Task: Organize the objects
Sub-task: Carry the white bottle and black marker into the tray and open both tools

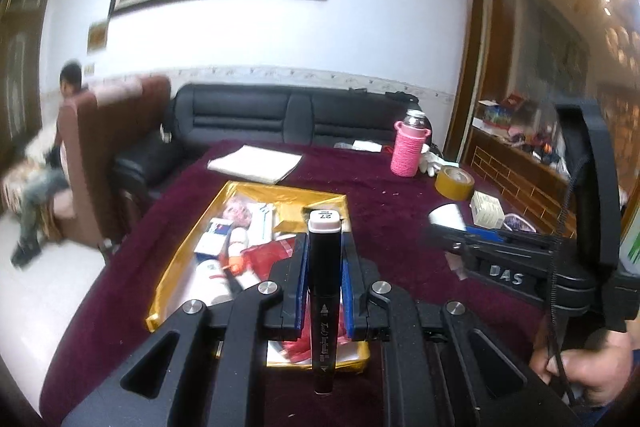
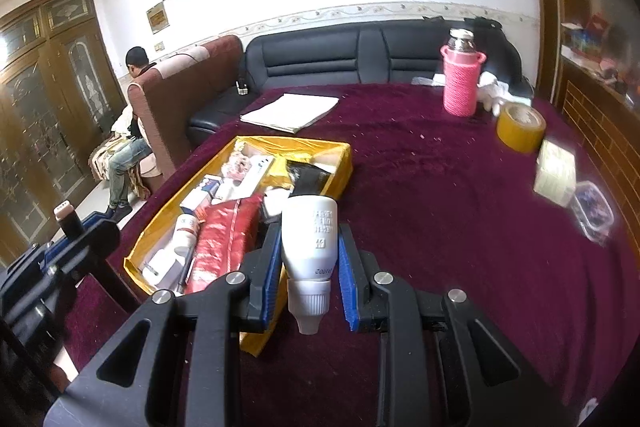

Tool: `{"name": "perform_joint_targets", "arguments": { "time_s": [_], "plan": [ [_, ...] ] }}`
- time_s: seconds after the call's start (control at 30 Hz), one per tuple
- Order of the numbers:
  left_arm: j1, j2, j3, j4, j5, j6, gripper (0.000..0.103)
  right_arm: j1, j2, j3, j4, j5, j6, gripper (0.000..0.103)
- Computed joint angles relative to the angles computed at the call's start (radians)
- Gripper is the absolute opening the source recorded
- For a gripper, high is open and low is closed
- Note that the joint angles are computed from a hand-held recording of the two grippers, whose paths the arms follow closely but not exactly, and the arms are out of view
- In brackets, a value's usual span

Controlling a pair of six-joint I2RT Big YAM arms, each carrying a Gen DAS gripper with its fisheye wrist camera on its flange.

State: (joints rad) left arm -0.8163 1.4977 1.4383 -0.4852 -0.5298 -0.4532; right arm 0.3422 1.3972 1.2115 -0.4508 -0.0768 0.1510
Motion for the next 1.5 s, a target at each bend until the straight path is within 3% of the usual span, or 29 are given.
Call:
{"name": "perform_joint_targets", "arguments": {
  "time_s": [0.13,0.23,0.47,0.67,0.9,1.03,1.13,1.27,1.3,1.4,1.5],
  "plan": [
    [0.085,-0.035,-0.045,-0.027,0.109,-0.075,0.012,0.020,0.042,0.044,-0.006,0.013,-0.017,0.023],
    [0.160,-0.031,-0.061,-0.040,0.243,-0.131,0.012,0.030,0.088,0.087,-0.022,0.013,-0.023,0.023],
    [0.219,0.071,0.011,-0.095,0.392,-0.128,0.012,0.054,0.234,0.256,-0.101,-0.016,-0.041,0.023],
    [0.254,0.158,0.105,-0.141,0.422,-0.131,0.012,0.065,0.422,0.484,-0.230,-0.029,-0.069,0.023],
    [0.307,0.250,0.192,-0.205,0.482,-0.162,0.012,0.062,0.647,0.786,-0.441,-0.096,-0.086,0.023],
    [0.317,0.279,0.215,-0.214,0.502,-0.174,0.012,0.080,0.726,0.881,-0.518,-0.073,-0.113,0.023],
    [0.319,0.295,0.229,-0.228,0.513,-0.166,0.012,0.082,0.754,0.913,-0.546,-0.064,-0.118,0.023],
    [0.307,0.285,0.219,-0.228,0.471,-0.155,0.012,0.079,0.778,0.947,-0.590,-0.071,-0.115,0.024],
    [0.305,0.277,0.211,-0.219,0.461,-0.156,0.012,0.078,0.781,0.952,-0.597,-0.070,-0.116,0.026],
    [0.291,0.258,0.199,-0.213,0.405,-0.139,0.013,0.079,0.756,0.916,-0.586,-0.060,-0.119,0.049],
    [0.272,0.243,0.188,-0.209,0.338,-0.123,0.024,0.072,0.710,0.854,-0.524,-0.070,-0.099,0.051]
  ]
}}
